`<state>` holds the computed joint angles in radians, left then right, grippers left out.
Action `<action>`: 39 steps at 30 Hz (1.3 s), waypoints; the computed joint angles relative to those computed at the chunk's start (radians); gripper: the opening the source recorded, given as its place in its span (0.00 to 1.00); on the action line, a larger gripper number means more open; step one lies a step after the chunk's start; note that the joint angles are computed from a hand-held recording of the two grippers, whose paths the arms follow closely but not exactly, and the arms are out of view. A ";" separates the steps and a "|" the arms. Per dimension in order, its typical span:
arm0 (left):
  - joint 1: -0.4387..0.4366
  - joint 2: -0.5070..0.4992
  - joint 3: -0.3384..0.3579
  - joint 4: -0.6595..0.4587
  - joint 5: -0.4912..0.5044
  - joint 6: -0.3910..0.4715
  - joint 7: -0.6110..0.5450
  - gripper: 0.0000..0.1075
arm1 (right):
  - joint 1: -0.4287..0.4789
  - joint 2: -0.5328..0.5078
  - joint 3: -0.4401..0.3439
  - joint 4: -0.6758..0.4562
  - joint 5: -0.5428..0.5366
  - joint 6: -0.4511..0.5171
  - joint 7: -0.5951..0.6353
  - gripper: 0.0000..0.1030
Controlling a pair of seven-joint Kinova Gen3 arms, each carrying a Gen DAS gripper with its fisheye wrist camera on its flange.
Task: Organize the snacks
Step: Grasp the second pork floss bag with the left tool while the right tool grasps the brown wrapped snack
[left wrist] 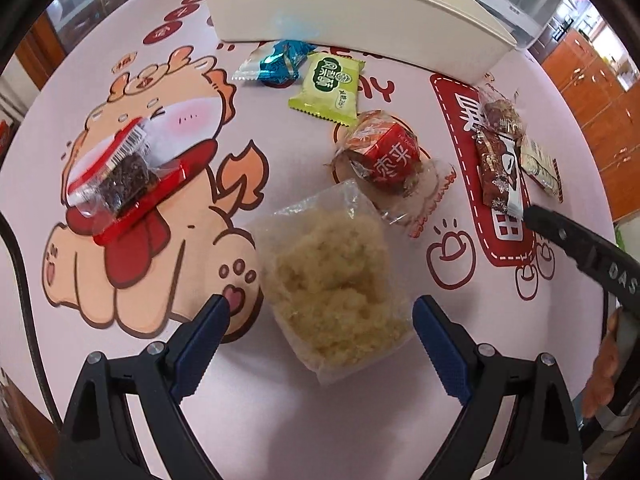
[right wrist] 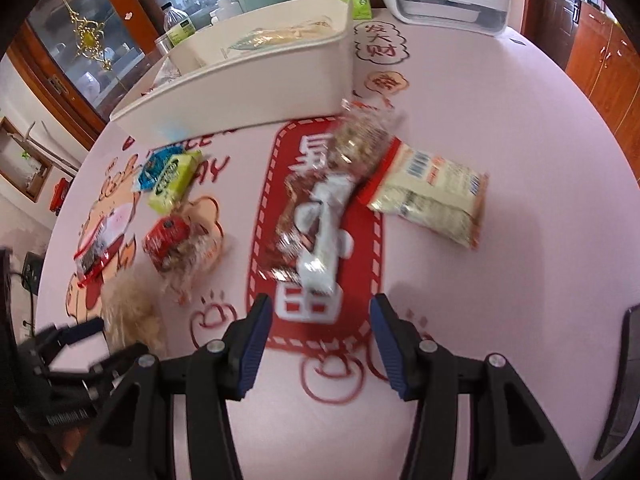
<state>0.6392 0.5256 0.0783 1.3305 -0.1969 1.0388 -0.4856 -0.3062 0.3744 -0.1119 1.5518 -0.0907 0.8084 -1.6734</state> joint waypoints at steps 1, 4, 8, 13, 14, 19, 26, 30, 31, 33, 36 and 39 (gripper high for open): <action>-0.001 -0.001 0.000 0.007 0.005 -0.009 0.006 0.86 | -0.008 0.010 0.002 -0.013 0.004 0.001 -0.008 0.50; -0.009 -0.004 0.002 0.024 0.020 -0.031 0.016 0.86 | -0.028 0.041 0.008 -0.051 0.016 0.002 -0.035 0.50; 0.019 0.016 -0.005 -0.007 -0.010 -0.004 0.029 0.86 | -0.057 0.083 0.021 -0.097 0.047 0.008 -0.079 0.50; 0.054 0.039 -0.019 -0.040 -0.053 0.026 0.046 0.86 | -0.090 0.125 0.038 -0.144 0.101 0.030 -0.119 0.50; 0.059 0.044 -0.021 -0.046 -0.060 0.031 0.049 0.86 | -0.092 0.133 0.038 -0.154 0.105 0.037 -0.123 0.50; 0.092 0.050 -0.037 -0.047 -0.113 0.027 0.071 0.74 | -0.125 0.142 0.048 -0.160 0.160 0.023 -0.145 0.50; 0.099 0.013 -0.043 0.016 -0.157 -0.039 0.103 0.54 | -0.130 0.123 0.044 -0.107 0.193 -0.046 -0.129 0.38; 0.076 -0.030 -0.033 0.080 -0.147 -0.099 0.116 0.52 | -0.089 0.108 0.017 -0.085 0.151 -0.060 -0.083 0.34; 0.069 -0.029 -0.030 0.084 -0.143 -0.112 0.117 0.51 | -0.084 0.104 0.013 -0.077 0.144 -0.064 -0.071 0.34; 0.065 -0.049 -0.030 0.106 -0.143 -0.132 0.127 0.51 | -0.072 0.094 0.004 -0.066 0.129 -0.062 -0.040 0.33; 0.075 -0.079 -0.032 0.130 -0.168 -0.145 0.138 0.51 | -0.046 0.075 -0.014 -0.039 0.088 -0.060 0.004 0.32; 0.089 -0.108 -0.030 0.134 -0.212 -0.130 0.140 0.51 | -0.028 0.050 -0.028 -0.011 0.043 -0.054 0.039 0.32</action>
<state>0.7285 0.4177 0.0486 1.4644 -0.4088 0.9086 -0.3454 -0.3338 0.4246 -0.1400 1.5412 -0.0477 0.7541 -1.6345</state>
